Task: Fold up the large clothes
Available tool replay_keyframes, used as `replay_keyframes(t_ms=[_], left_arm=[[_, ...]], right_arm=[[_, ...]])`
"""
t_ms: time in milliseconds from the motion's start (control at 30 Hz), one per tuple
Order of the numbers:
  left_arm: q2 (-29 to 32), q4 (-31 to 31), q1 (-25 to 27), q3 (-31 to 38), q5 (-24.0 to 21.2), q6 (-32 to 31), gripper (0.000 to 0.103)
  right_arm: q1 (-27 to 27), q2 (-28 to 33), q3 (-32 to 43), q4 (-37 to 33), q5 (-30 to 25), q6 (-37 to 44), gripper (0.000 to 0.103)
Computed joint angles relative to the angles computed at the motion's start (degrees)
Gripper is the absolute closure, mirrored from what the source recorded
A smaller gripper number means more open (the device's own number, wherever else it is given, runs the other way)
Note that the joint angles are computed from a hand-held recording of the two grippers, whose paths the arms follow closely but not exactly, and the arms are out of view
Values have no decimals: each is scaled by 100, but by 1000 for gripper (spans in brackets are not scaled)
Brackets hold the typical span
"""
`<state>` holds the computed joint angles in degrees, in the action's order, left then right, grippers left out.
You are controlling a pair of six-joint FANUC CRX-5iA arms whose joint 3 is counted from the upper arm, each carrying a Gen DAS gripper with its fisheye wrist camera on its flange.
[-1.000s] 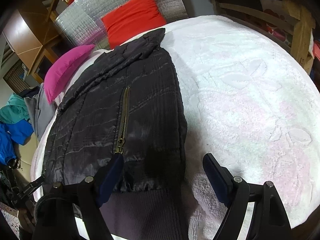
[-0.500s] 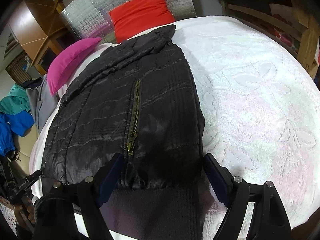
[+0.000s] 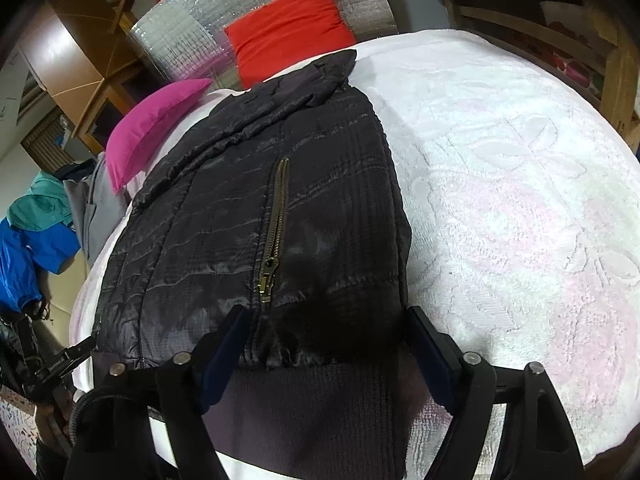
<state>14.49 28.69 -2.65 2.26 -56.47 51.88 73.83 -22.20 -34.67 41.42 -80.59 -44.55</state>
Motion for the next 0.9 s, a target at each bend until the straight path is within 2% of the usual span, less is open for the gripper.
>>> replay_keyframes(t_ms=[167,300,433,467,500,533,600,667,700,767,900], left_arm=[[69,-11,-71,74,-28,23,28],[120,-35,-121,131,-2,62,28],[137,-100,-148,143,27,98,28],[129,-92,-153,125,55,79,28],[121,-107,-159,116,81,53,28],[123,-129,-162,122,85,44,30],[180,-131,-162,199,-21,65,40],[149,-270,-177,212,17,137,51],[141,-321,-189,239,8,149,53],[121,-496,-229,316,20,223,67],[94,-484,-207,396,-79,141,76]], right_arm=[[5,5,40,-73,-67,81,32],[64,42,85,-121,-317,-25,32],[-61,51,70,-181,-192,61,31],[-73,80,95,-183,-187,131,33],[-89,114,134,-189,-169,249,44],[-111,185,227,-268,-227,387,50],[-123,201,299,-380,-307,471,65],[-75,99,244,-363,-303,357,72],[-73,74,242,-355,-285,350,74],[-104,124,339,-391,-322,527,77],[-84,190,494,-313,-415,699,81]])
